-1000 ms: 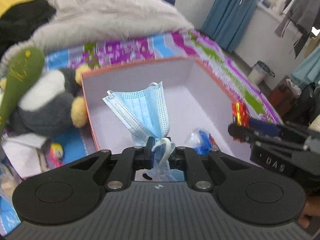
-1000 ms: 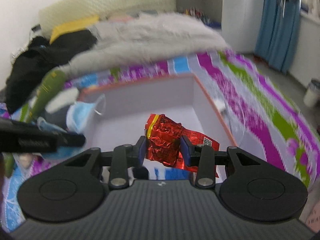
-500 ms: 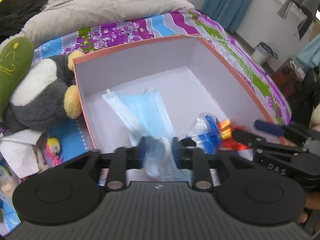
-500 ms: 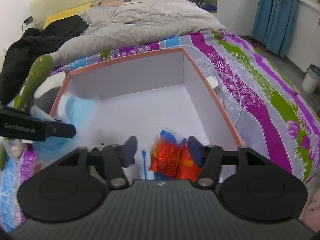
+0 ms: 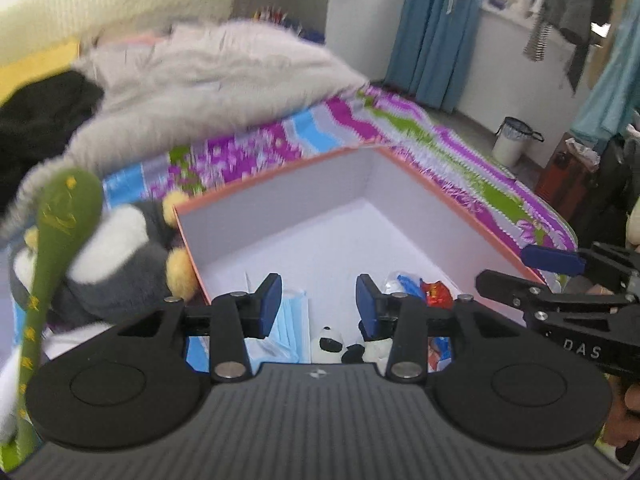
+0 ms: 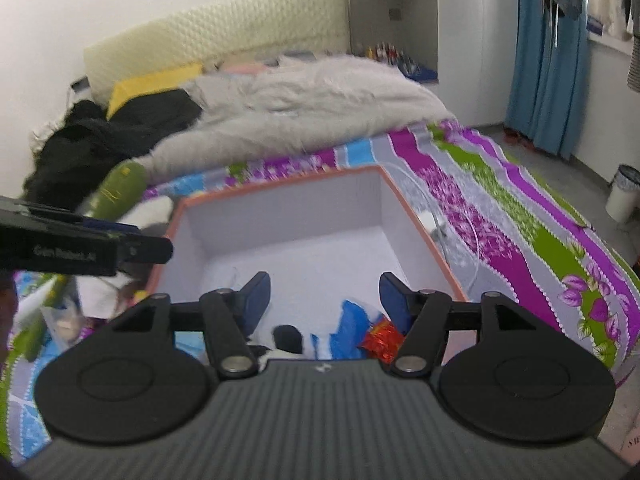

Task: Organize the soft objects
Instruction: 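Withdraw both tools from the pink box back toward the remaining items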

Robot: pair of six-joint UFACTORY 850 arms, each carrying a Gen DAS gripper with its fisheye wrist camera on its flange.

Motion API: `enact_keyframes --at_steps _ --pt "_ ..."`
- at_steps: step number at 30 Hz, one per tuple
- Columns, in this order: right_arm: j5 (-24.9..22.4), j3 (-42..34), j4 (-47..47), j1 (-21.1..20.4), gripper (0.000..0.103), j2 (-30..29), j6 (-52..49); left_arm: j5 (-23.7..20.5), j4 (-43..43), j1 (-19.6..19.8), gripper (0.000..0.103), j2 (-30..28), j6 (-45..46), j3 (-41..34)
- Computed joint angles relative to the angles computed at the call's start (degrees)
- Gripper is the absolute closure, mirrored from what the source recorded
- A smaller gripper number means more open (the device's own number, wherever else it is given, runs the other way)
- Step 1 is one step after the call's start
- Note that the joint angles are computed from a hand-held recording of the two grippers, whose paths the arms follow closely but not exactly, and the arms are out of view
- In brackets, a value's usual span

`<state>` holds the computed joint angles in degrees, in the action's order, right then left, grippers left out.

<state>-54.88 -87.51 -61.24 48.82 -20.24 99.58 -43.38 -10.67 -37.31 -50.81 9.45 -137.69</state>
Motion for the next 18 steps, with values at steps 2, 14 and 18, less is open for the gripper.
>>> enact_keyframes --at_steps 2,14,18 --pt "-0.8 -0.3 -1.2 1.0 0.040 0.1 0.7 3.1 -0.2 -0.3 0.056 3.9 1.8 5.9" --pt "-4.9 -0.2 -7.9 6.7 0.040 1.3 7.0 16.7 -13.2 0.2 0.056 20.9 13.9 29.1" --pt "-6.3 -0.3 -10.5 8.5 0.040 1.0 8.9 19.8 -17.5 0.9 0.056 25.9 17.4 35.7"
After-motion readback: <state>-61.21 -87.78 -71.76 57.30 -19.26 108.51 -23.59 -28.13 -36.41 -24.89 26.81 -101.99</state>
